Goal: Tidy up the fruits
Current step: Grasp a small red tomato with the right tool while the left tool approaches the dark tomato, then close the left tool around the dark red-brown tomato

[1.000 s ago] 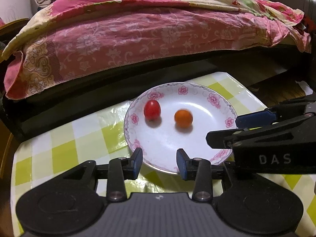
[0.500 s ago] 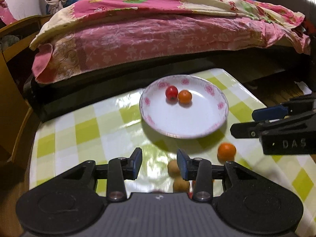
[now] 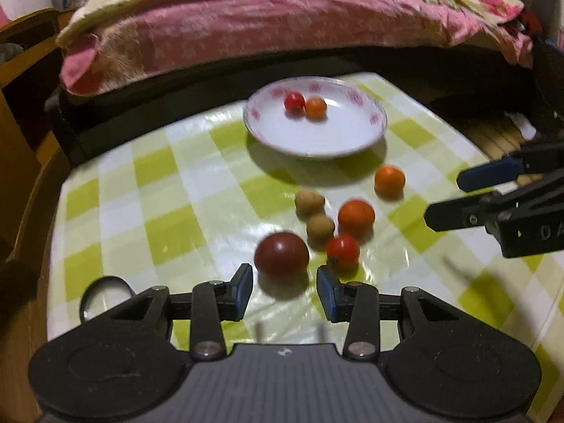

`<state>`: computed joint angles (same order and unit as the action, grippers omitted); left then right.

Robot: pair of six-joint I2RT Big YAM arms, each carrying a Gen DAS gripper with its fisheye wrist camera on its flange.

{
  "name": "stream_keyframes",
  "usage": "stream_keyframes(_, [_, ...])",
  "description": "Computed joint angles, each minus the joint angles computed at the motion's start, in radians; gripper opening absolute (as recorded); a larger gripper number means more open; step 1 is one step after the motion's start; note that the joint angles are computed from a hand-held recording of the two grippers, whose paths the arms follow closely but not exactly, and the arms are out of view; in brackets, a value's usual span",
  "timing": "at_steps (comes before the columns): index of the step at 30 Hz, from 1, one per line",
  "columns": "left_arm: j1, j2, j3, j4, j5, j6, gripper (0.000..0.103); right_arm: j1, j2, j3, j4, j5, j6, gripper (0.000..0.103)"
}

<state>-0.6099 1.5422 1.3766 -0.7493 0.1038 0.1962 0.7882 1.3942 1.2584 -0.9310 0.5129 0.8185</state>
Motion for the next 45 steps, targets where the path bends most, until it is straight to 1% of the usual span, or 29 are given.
stream_keyframes(2, [-0.004,0.006,-0.008,0.004,0.001,0.011,0.049,-0.006,0.009,-0.005,0.026,-0.033,-0.002,0.053])
stream_keyframes(5, [-0.003,0.014,-0.008,0.006,-0.004,0.039,0.049,-0.009,0.03,-0.005,0.057,-0.073,-0.041,0.053])
stream_keyframes(8, [0.015,0.018,0.0,-0.011,0.018,0.049,0.049,-0.013,0.055,0.002,0.078,-0.109,-0.064,0.053])
stream_keyframes(10, [0.025,0.013,-0.007,-0.003,0.009,0.064,0.049,-0.019,0.077,0.01,0.093,-0.141,-0.083,0.052])
stream_keyframes(13, [0.045,0.01,-0.01,-0.001,0.017,0.066,0.049,-0.019,0.108,0.022,0.11,-0.155,-0.101,0.052])
stream_keyframes(15, [0.055,0.012,-0.008,-0.001,0.026,0.06,0.049,-0.023,0.129,0.039,0.107,-0.161,-0.101,0.052])
stream_keyframes(18, [0.063,0.016,-0.004,0.004,0.036,0.06,0.049,-0.028,0.148,0.048,0.119,-0.168,-0.102,0.047])
stream_keyframes(20, [0.063,0.02,0.001,0.005,0.04,0.062,0.049,-0.032,0.159,0.052,0.125,-0.17,-0.099,0.04])
stream_keyframes(22, [0.06,0.023,0.006,0.008,0.042,0.064,0.049,-0.038,0.171,0.059,0.124,-0.176,-0.101,0.038])
stream_keyframes(24, [0.056,0.024,0.007,0.012,0.039,0.069,0.049,-0.042,0.185,0.069,0.119,-0.163,-0.11,0.037])
stream_keyframes(25, [0.056,0.024,0.006,0.014,0.039,0.072,0.049,-0.045,0.189,0.072,0.115,-0.159,-0.114,0.034])
stream_keyframes(26, [0.056,0.027,0.006,0.015,0.039,0.075,0.049,-0.049,0.192,0.073,0.115,-0.158,-0.113,0.027])
stream_keyframes(27, [0.056,0.03,0.006,0.016,0.036,0.075,0.049,-0.053,0.191,0.073,0.112,-0.157,-0.106,0.024])
stream_keyframes(29, [0.055,0.04,0.012,0.013,0.038,0.074,0.049,-0.062,0.178,0.059,0.12,-0.18,-0.098,0.023])
stream_keyframes(35, [0.045,0.056,0.023,0.022,0.083,0.085,0.049,-0.053,0.125,0.018,0.095,-0.199,-0.069,0.023])
stream_keyframes(37, [0.038,0.064,0.027,0.029,0.095,0.089,0.051,-0.046,0.104,0.001,0.082,-0.197,-0.054,0.023])
stream_keyframes(38, [0.035,0.07,0.031,0.033,0.104,0.089,0.053,-0.044,0.093,-0.01,0.082,-0.203,-0.043,0.023])
stream_keyframes(40, [0.027,0.086,0.044,0.034,0.12,0.081,0.054,-0.043,0.083,-0.02,0.08,-0.212,-0.032,0.023])
stream_keyframes(45, [0.005,0.117,0.068,0.036,0.116,0.078,0.054,-0.05,0.072,-0.029,0.061,-0.212,-0.02,0.023])
